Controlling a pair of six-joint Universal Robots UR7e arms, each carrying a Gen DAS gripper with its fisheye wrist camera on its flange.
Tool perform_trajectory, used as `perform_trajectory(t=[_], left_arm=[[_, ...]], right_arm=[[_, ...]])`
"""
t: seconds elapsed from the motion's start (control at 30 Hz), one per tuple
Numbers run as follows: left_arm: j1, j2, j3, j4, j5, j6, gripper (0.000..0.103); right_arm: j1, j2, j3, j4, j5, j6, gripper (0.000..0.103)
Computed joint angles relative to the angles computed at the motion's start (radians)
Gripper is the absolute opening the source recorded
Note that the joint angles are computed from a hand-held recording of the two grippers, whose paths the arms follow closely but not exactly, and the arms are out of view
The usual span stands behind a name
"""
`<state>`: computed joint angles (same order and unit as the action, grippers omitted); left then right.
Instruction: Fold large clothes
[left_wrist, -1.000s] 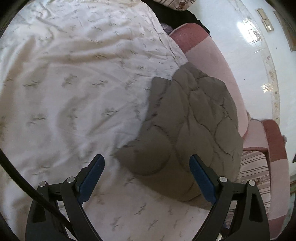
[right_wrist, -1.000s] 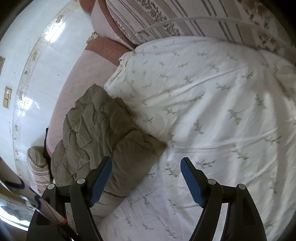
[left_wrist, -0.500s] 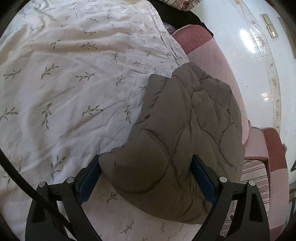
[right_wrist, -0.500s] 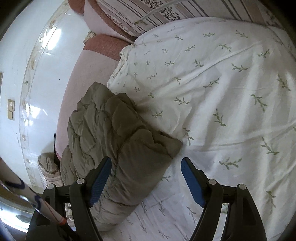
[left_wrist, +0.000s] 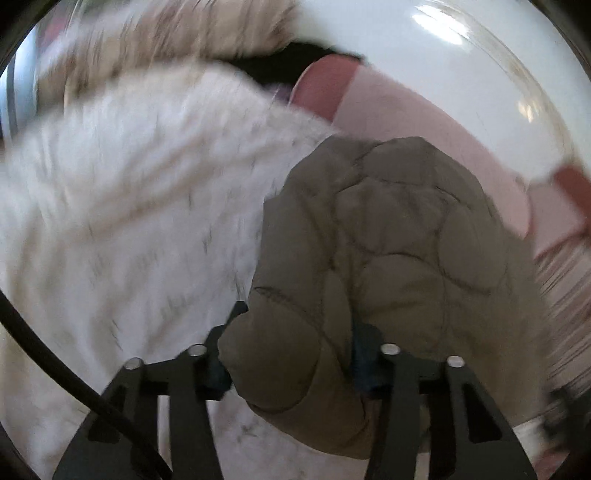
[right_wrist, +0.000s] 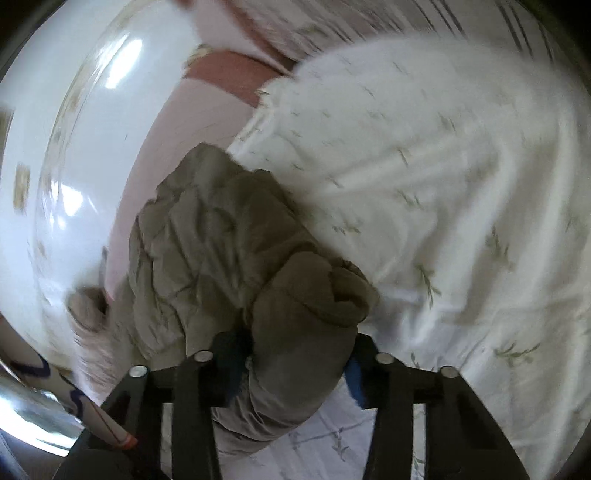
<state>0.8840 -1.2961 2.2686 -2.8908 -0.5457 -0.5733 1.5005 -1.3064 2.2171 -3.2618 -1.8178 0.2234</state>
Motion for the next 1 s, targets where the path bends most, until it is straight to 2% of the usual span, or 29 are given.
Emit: perform_trajectory(t=[0.03, 0.1, 0.2, 0.27, 0.37, 0.5, 0.57, 0.77, 0.9, 1.0], left_arm=[[-0.021, 0.018, 0.002, 0.001, 0.054, 0.018, 0.041], [-0.047, 0.040, 0.008, -0.022, 0.119, 0.056, 0.038], [-0.064, 0.023, 0.020, -0.068, 0.142, 0.105, 0.036], [-0.075, 0.012, 0.029, -0.115, 0.161, 0.143, 0.036], [-0.095, -0.010, 0.034, -0.121, 0.186, 0.152, 0.035], [-0.120, -0.067, 0.045, -0.051, 0.212, 0.111, 0.035], [-0.139, -0.121, 0.064, 0.031, 0.218, 0.048, 0.035], [-0.209, -0.314, 0.116, 0.435, 0.222, -0.236, 0.036], [-0.258, -0.448, 0.141, 0.762, 0.208, -0.457, 0.039], [-0.271, -0.506, 0.148, 0.939, 0.178, -0.560, 0.043]], right_arm=[[0.039, 0.016, -0.009, -0.017, -0.070, -0.036, 0.042], [0.112, 0.055, -0.028, -0.057, -0.205, -0.115, 0.039], [0.212, 0.120, -0.053, -0.148, -0.365, -0.268, 0.037], [0.246, 0.139, -0.054, -0.191, -0.395, -0.327, 0.036], [0.287, 0.148, -0.046, -0.230, -0.413, -0.391, 0.036], [0.338, 0.156, -0.039, -0.257, -0.416, -0.445, 0.036], [0.351, 0.156, -0.040, -0.254, -0.408, -0.446, 0.035], [0.385, 0.100, 0.015, -0.230, -0.384, -0.435, 0.035], [0.405, 0.042, 0.069, -0.173, -0.381, -0.355, 0.035], [0.414, 0.006, 0.120, -0.150, -0.387, -0.315, 0.035]])
